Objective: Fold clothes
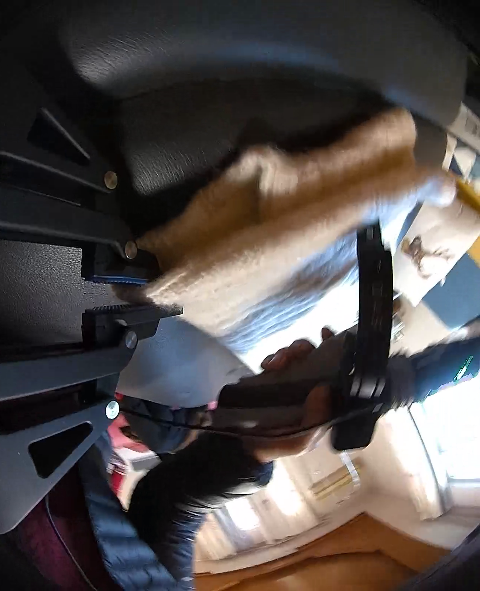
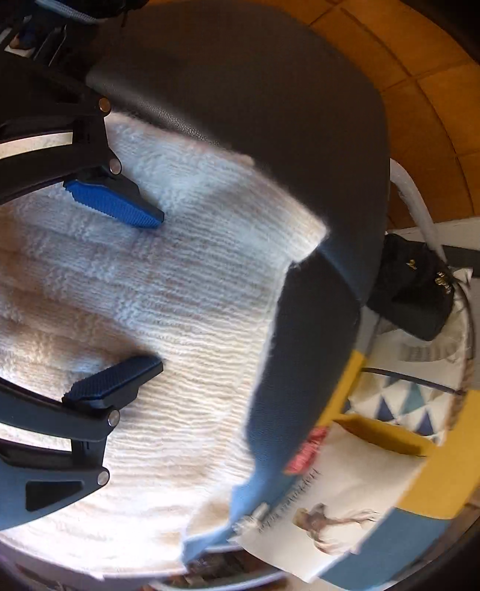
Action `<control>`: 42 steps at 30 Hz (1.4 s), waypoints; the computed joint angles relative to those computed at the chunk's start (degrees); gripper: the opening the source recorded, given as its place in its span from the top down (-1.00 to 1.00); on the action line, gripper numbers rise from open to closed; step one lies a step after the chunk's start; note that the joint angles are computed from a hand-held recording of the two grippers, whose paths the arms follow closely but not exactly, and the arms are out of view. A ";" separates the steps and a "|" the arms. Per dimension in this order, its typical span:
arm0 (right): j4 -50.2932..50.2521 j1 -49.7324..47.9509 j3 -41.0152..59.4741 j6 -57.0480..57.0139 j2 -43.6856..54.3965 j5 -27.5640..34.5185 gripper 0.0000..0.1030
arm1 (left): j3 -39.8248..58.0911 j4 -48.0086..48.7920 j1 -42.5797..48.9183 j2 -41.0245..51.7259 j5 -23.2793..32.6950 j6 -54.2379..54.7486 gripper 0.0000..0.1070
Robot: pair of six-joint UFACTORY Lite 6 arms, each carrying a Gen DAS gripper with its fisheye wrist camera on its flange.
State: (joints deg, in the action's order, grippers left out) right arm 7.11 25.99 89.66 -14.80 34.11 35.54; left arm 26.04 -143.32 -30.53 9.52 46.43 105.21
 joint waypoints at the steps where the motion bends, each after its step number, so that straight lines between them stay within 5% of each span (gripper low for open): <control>1: 2.97 -0.78 0.51 -1.53 -0.37 1.49 -0.42 | -0.16 -1.74 -0.58 -0.44 -0.11 -0.16 0.78; 5: 17.60 -5.20 5.46 -9.83 0.61 9.28 -0.34 | -0.01 -3.61 -2.21 -2.02 -0.72 -0.78 0.62; 8: 22.59 -6.02 10.49 -11.55 3.82 12.99 -0.31 | 3.24 -8.46 -8.74 -2.86 -11.19 4.48 0.62; 15: 14.67 -1.62 22.54 -3.65 14.51 13.48 -0.27 | 0.79 -10.37 -10.85 -3.71 -14.09 0.51 0.66; 19: 20.64 -6.26 13.15 -10.22 4.91 15.44 -0.26 | -6.45 -14.01 -10.89 -15.70 -19.45 -0.03 0.66; 23: 21.76 -16.34 0.61 -17.17 -6.20 14.54 -0.26 | -15.51 -30.02 -15.16 -33.45 -18.83 9.55 0.59; 25: 20.77 -21.79 -2.91 -19.06 -8.81 14.60 -0.26 | -15.16 -33.98 -16.00 -32.75 -12.52 12.14 0.46; 28: 19.13 -29.46 -4.80 -20.46 -7.39 14.95 -0.25 | -4.40 -34.65 -14.66 -17.88 -9.11 14.29 0.46; 33: 28.23 -39.57 -14.87 -33.59 -11.99 16.33 -0.17 | 18.22 -18.33 -9.21 4.06 -24.20 -1.44 0.46; 37: 30.58 -45.75 -15.91 -38.13 -13.09 23.61 -0.16 | 21.31 -10.38 -7.46 6.95 -28.45 -7.61 0.65; 42: 37.07 -63.53 -2.44 -47.96 -7.67 49.07 -0.17 | 25.48 11.29 -7.69 4.46 -38.69 -27.74 0.65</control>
State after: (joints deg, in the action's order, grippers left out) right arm 44.18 -37.54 87.22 -62.76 26.44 84.61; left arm 51.52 -132.03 -38.23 13.98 7.75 77.47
